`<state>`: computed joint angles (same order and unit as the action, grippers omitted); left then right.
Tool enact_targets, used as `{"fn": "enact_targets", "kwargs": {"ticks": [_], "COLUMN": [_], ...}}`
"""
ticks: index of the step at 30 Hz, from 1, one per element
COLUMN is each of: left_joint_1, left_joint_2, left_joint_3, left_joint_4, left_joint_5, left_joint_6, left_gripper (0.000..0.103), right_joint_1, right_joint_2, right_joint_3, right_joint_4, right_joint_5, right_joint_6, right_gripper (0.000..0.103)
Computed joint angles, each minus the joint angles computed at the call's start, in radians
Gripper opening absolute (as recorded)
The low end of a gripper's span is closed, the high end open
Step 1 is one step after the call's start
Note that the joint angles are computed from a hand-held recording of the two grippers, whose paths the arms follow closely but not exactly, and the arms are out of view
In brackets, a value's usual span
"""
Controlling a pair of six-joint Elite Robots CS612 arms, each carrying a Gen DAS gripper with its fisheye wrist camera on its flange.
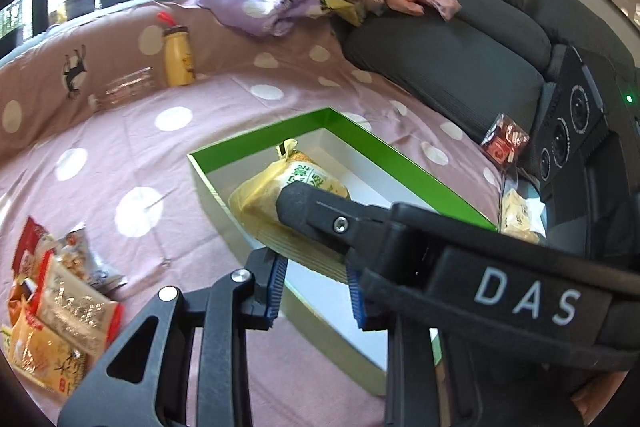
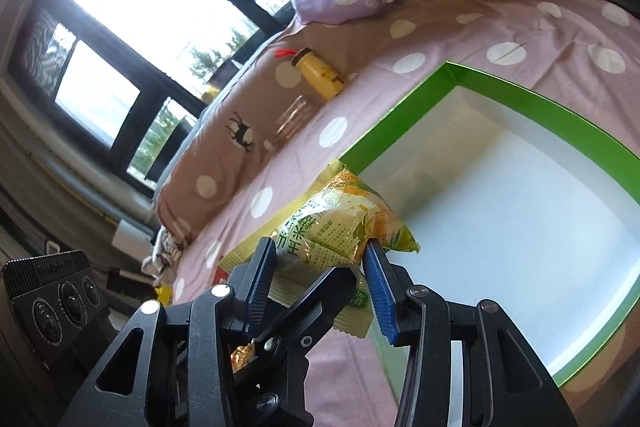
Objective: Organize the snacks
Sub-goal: 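Carry the bag into the green box and open the right gripper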
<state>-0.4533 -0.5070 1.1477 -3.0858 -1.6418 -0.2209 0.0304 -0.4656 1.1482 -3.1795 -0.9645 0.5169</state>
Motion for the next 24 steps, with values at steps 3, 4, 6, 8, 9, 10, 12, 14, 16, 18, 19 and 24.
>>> {"fn": "enact_targets", "kwargs": {"ticks": [3, 4, 6, 8, 9, 10, 12, 14, 16, 18, 19, 24], "left_joint_1": [-0.002, -0.003, -0.004, -0.005, -0.006, -0.007, -0.011, -0.015, -0.012, -0.008, -0.005, 0.01], "left_joint_2": [0.024, 0.031, 0.043, 0.054, 0.058, 0.061, 0.06, 0.053, 0.042, 0.027, 0.015, -0.047], "left_joint_3": [-0.05, -0.063, -0.083, -0.1, -0.107, -0.113, -0.107, -0.097, -0.077, -0.051, -0.027, 0.104], "left_joint_4": [0.061, 0.079, 0.105, 0.131, 0.143, 0.154, 0.152, 0.149, 0.125, 0.1, 0.071, -0.082], "left_joint_5": [-0.039, -0.049, -0.064, -0.074, -0.076, -0.074, -0.054, -0.035, -0.03, -0.015, -0.004, 0.096], "left_joint_6": [0.003, 0.002, -0.004, -0.015, -0.021, -0.026, -0.014, -0.003, -0.012, -0.033, -0.046, -0.126], "left_gripper": [0.025, 0.025, 0.025, 0.025, 0.025, 0.025, 0.027, 0.031, 0.037, 0.048, 0.055, 0.083], "right_joint_1": [-0.008, -0.009, -0.013, -0.015, -0.015, -0.015, -0.009, -0.006, -0.007, -0.003, 0.001, 0.019], "right_joint_2": [0.006, 0.008, 0.011, 0.013, 0.013, 0.012, 0.01, 0.008, 0.008, 0.005, 0.0, -0.011], "right_joint_3": [-0.006, -0.008, -0.014, -0.015, -0.017, -0.017, -0.024, -0.023, -0.019, -0.007, 0.001, 0.017], "right_joint_4": [0.029, 0.042, 0.072, 0.097, 0.116, 0.131, 0.172, 0.177, 0.14, 0.085, 0.064, -0.026], "right_joint_5": [-0.023, -0.031, -0.042, -0.053, -0.064, -0.076, -0.12, -0.141, -0.137, -0.164, -0.187, -0.213], "right_joint_6": [0.042, 0.049, 0.065, 0.072, 0.075, 0.072, 0.065, 0.056, 0.068, 0.076, 0.069, 0.01], "right_gripper": [0.049, 0.049, 0.049, 0.049, 0.049, 0.049, 0.049, 0.049, 0.049, 0.064, 0.069, 0.086]}}
